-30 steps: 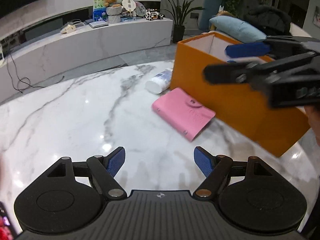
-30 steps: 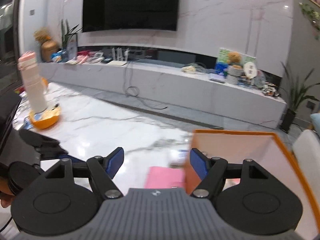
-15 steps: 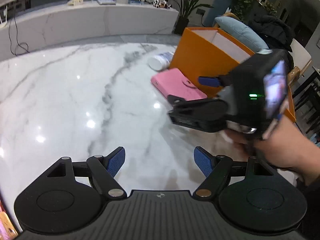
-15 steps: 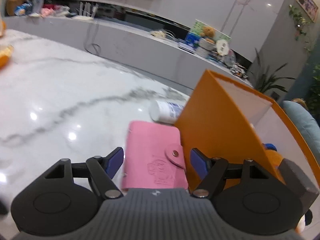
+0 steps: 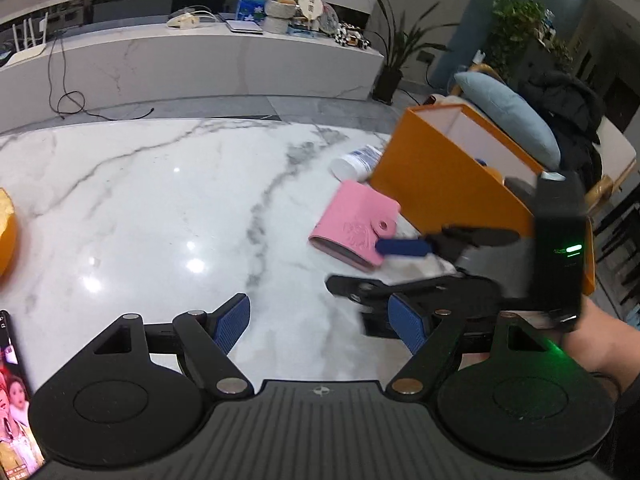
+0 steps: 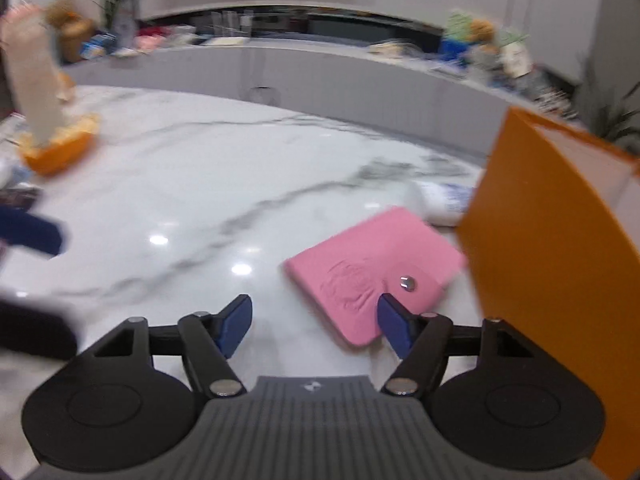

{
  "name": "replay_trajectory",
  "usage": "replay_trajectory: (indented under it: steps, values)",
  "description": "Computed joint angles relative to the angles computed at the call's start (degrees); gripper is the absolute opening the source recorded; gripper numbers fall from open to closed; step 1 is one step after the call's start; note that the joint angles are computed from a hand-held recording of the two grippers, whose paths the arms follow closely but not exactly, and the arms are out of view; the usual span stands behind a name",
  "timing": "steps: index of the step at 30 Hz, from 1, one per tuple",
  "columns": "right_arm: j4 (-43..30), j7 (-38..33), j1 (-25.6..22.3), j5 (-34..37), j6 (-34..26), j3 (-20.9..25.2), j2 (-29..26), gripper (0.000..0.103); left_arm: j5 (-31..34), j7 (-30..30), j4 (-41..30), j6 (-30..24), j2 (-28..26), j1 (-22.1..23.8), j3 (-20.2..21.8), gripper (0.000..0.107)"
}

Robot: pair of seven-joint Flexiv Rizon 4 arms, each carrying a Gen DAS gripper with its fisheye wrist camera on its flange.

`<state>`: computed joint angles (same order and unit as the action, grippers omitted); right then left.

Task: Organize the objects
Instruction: 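Move the left tool to the pink wallet while the right tool approaches the white lotion tube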

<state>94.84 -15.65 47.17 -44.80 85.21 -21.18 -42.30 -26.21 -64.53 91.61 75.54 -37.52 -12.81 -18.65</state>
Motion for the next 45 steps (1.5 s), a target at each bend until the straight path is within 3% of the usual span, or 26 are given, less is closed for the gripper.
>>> replay_trajectory:
  steps: [2, 4, 9, 11, 16, 18, 21, 28, 32, 33, 38, 42, 45]
  values:
    - [0.8, -2.0, -3.1, 3.4, 3.8, 3.8, 0.9, 0.064, -0.1, -0.6, -0.5, 0.5, -0.3, -0.1, 0.3, 0.09]
    - [1.8, -0.6, -1.4, 4.3, 4.7, 1.3, 1.8, 0.064, 0.4, -1.6, -1.5, -0.1, -0.8, -0.7, 1.2, 0.09]
    - [-2.5, 1.2, 0.8, 4.4, -6.5, -1.3, 1.7, 0.07, 1.7, -1.1, -2.7, -1.5, -1.6, -1.2, 1.3, 0.09]
    - [-7.0, -0.2, -1.3, 4.2, -11.8, 1.3, -0.2, 0.07, 2.5, -0.6, -2.9, -2.1, -1.7, -1.5, 1.6, 0.09]
    - [-15.8, -3.6, -6.0, 2.5, -18.6, 6.2, -5.6, 0.071, 4.8, -0.1, -3.5, -4.5, -2.1, -3.0, 3.6, 0.09]
    - [-18.2, -5.3, -7.5, 1.3, -20.3, 7.7, -7.3, 0.078, 4.6, 0.6, -3.4, -5.0, -2.2, -2.6, 3.0, 0.09]
    - [-20.7, -8.5, -9.2, 2.2, -23.8, 10.8, -8.9, 0.079, 4.5, 1.7, -3.3, -5.0, -2.1, -2.5, 2.5, 0.09]
    - [-19.8, -7.4, -11.4, 7.0, -20.1, 15.0, -8.0, 0.084, 4.5, 2.0, -3.6, -4.4, -2.7, -2.9, 2.8, 0.09]
    - [-22.1, -16.7, -16.2, 14.9, -16.6, 24.1, -8.5, 0.083, 4.8, 3.3, -4.3, -1.8, -4.0, -2.9, 2.2, 0.09]
    - [-23.0, -19.1, -17.1, 16.9, -16.6, 25.9, -8.7, 0.075, 5.5, 3.1, -5.0, -1.5, -4.5, -3.6, 3.0, 0.09]
    - [-27.5, -23.4, -13.4, 14.8, -25.6, 19.7, -9.6, 0.077, 7.5, 0.6, -8.2, -2.8, -6.1, -5.2, 5.3, 0.09]
    - [-35.7, -34.3, -14.9, 17.4, -35.6, 22.6, -13.7, 0.085, 7.4, 1.3, -8.2, -3.1, -6.1, -4.5, 4.0, 0.09]
    - [-40.1, -40.0, -15.4, 20.9, -39.7, 24.2, -15.6, 0.089, 7.5, 2.0, -7.6, -2.7, -5.8, -4.3, 3.4, 0.09]
